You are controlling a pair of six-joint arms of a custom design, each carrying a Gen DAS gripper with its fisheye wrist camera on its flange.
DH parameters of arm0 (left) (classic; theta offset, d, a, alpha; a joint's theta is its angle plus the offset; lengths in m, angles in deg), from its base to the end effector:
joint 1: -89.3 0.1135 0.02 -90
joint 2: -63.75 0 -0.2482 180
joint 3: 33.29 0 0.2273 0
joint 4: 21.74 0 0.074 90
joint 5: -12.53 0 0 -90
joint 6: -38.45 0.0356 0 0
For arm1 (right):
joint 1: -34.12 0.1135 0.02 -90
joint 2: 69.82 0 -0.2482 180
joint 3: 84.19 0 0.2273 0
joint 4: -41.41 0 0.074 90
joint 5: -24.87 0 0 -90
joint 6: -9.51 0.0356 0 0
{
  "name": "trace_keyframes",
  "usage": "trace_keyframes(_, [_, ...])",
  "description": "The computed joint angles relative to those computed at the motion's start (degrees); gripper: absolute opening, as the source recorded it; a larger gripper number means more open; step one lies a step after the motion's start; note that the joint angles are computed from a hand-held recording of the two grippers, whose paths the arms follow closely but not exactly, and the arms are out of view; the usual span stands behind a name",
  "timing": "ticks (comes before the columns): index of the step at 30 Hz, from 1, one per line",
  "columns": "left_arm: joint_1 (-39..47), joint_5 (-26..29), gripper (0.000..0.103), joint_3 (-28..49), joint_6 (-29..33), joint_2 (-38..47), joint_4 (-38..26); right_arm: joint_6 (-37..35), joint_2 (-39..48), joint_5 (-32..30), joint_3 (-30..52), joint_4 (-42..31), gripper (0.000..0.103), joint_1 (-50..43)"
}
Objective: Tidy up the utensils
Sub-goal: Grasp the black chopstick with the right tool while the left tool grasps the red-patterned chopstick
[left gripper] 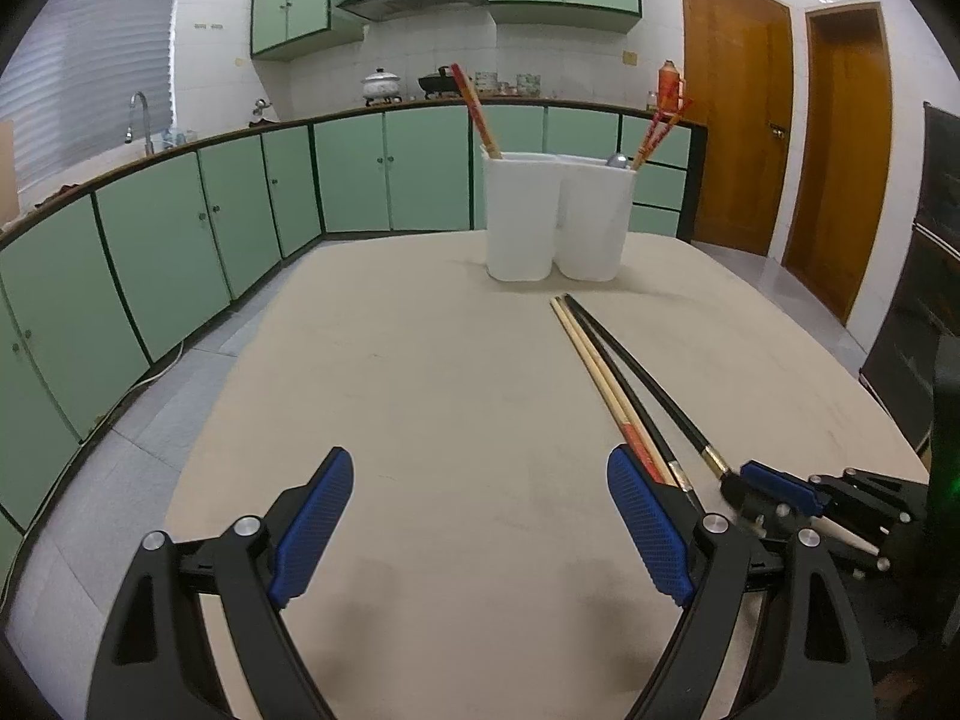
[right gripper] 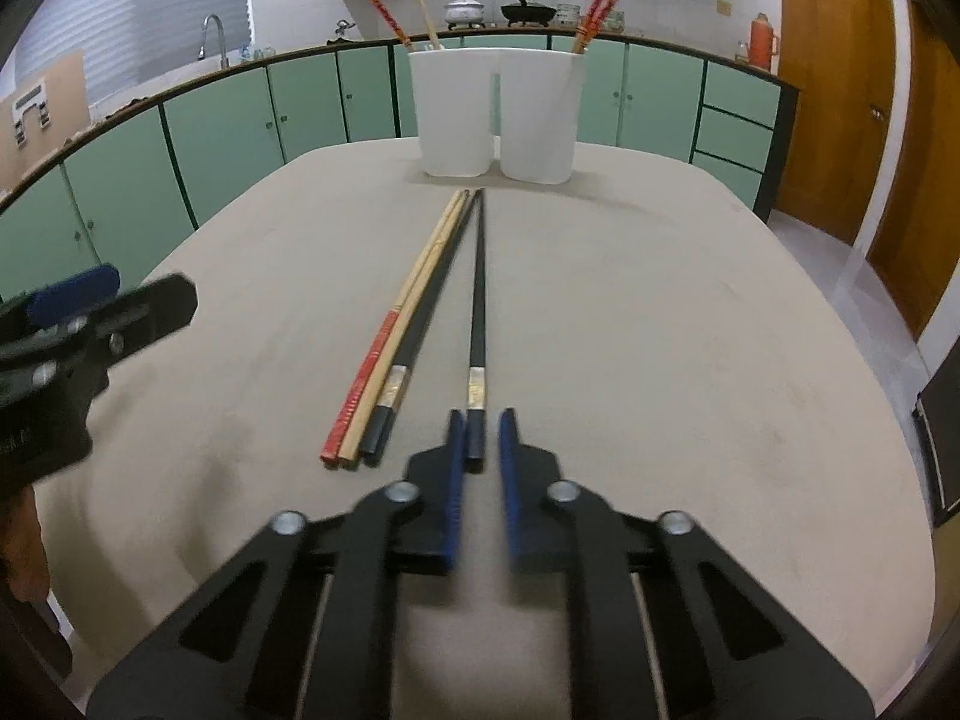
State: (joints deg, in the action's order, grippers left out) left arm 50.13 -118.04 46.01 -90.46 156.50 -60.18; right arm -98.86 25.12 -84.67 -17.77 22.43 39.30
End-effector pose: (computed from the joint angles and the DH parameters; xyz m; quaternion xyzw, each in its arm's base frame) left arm 0.2591 -0.1812 0.2290 -0.1112 0.8868 0.0616 0.4443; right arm 0.3114 0.0402 0.1730 -0.2476 0.8866 0.1161 0.3730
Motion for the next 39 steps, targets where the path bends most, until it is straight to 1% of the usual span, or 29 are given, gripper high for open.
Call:
trace_keyframes(2, [-0.2, 0.9, 0.085, 1.1, -0.2, 1.1, -0.7, -0.2, 0.8, -1.3, 1.5, -1.6, 0.006, -1.0])
trace_keyframes(7, [-0.7, 3.0, 0.085, 3.7, -1.1, 4.0, -2.4, 0.0, 1.5, -1.8, 2.7, -2.1, 0.006, -4.1])
trace_keyframes(14, [-0.8, 6.1, 0.084, 7.6, -3.5, 8.9, -4.2, 0.3, 2.0, -3.6, 3.9, -1.7, 0.006, -7.4])
trace_keyframes(20, [-0.1, 9.6, 0.082, 8.9, -4.5, 10.9, -3.8, -0.5, 1.6, -4.7, 3.2, -0.6, 0.006, -8.3])
trace_keyframes(31, [0.3, 10.7, 0.081, 12.3, -5.0, 13.8, -6.0, 0.4, 2.4, -5.9, 4.0, -1.2, 0.006, -8.9])
trace_keyframes(33, [0.1, 10.6, 0.079, 12.7, -4.6, 14.0, -6.4, 0.5, 2.3, -5.9, 3.9, -1.2, 0.006, -8.8])
trace_keyframes(35, [0.2, 9.8, 0.073, 12.4, -4.9, 13.6, -7.0, 0.4, 2.3, -5.9, 3.8, -1.2, 0.006, -8.8])
trace_keyframes(36, [0.4, 9.6, 0.071, 12.2, -5.2, 13.5, -7.3, 0.4, 2.3, -5.9, 3.8, -1.1, 0.006, -8.8])
trace_keyframes(39, [1.7, 9.2, 0.070, 11.1, -6.4, 12.4, -8.0, 0.2, 2.0, -5.9, 3.5, -1.1, 0.006, -8.7])
